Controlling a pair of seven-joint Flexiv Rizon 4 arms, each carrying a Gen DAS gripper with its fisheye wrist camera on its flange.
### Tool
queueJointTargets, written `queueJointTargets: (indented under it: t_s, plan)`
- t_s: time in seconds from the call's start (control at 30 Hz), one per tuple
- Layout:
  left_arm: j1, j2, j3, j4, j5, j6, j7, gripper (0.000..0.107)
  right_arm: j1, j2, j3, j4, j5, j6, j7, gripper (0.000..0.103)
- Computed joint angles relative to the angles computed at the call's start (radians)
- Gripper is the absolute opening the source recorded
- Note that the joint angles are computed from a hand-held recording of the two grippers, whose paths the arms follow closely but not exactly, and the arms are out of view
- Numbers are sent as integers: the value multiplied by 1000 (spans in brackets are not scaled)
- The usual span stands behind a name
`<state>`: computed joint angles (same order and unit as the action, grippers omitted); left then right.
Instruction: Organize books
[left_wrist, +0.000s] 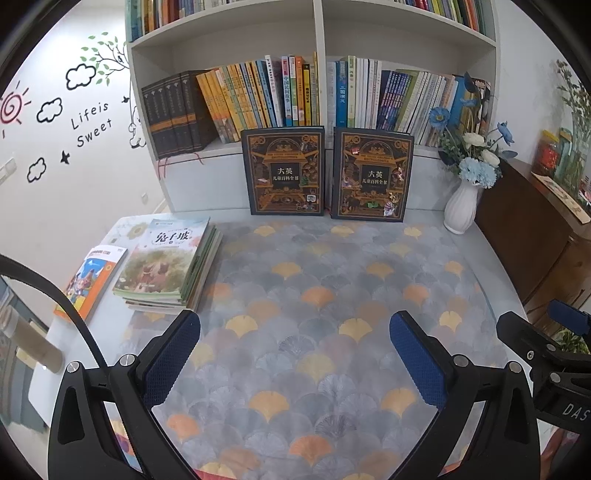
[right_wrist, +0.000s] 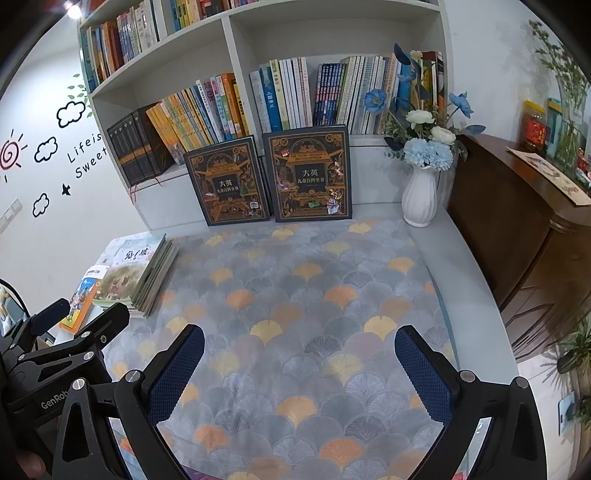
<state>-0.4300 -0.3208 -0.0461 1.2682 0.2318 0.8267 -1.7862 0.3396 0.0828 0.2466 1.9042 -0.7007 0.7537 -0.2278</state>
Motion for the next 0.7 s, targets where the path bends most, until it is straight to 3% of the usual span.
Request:
queueJointTargets:
  t_s: [0.7]
  plan:
    - [2, -5, -1, 0, -5, -10, 2, 103, 4, -7, -2, -5, 15, -1, -13, 103]
